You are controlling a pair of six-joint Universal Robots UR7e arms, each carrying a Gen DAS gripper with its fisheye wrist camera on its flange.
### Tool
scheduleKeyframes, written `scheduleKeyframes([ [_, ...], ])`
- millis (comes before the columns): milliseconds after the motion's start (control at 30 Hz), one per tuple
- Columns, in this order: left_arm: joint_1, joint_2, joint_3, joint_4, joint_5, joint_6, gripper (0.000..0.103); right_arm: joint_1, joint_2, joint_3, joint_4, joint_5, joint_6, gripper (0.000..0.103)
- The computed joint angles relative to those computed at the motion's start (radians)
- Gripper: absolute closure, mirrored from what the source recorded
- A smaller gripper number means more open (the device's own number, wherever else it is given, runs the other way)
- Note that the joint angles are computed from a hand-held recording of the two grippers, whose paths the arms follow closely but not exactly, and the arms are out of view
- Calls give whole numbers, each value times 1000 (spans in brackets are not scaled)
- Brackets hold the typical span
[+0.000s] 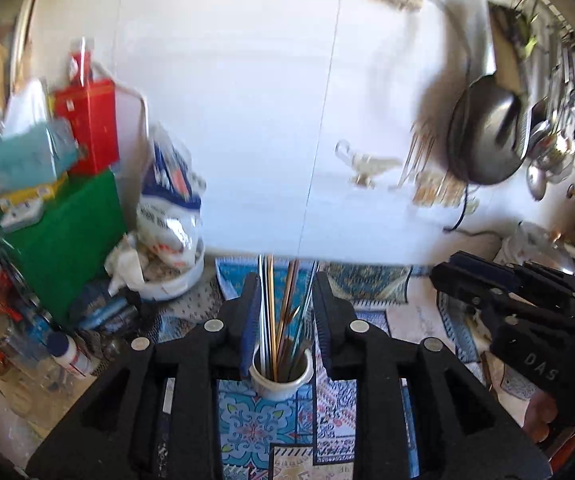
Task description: Organize utensils
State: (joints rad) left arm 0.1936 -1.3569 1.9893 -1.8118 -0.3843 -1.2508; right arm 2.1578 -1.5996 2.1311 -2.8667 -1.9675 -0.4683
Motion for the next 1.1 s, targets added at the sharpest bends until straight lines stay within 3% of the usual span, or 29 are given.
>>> scheduleKeyframes([
  [200,-139,-16,-12,169,114,-119,67,98,-100,72,-174,-43,6,78],
  [267,-180,-19,-19,246,131,-178,66,132,-116,92,-225,-76,14,71],
  [367,-243,-17,-61,489,135,-361,64,201,-116,122,-325,-164,17,58],
  [433,-282,-16,-78,606,126,-452,59,232,-115,137,-373,-217,15,42],
  [600,-358,-19,-92,777,86,-616,22,324,-106,168,-453,-359,18,18],
  [733,-399,-11,-111,922,53,-765,2,391,-90,185,-517,-474,17,1],
  [833,-421,2,-129,1021,28,-856,1,426,-87,195,-534,-534,19,0],
  [1100,-449,-13,-112,1017,-2,-870,1,464,-91,206,-495,-590,56,0],
])
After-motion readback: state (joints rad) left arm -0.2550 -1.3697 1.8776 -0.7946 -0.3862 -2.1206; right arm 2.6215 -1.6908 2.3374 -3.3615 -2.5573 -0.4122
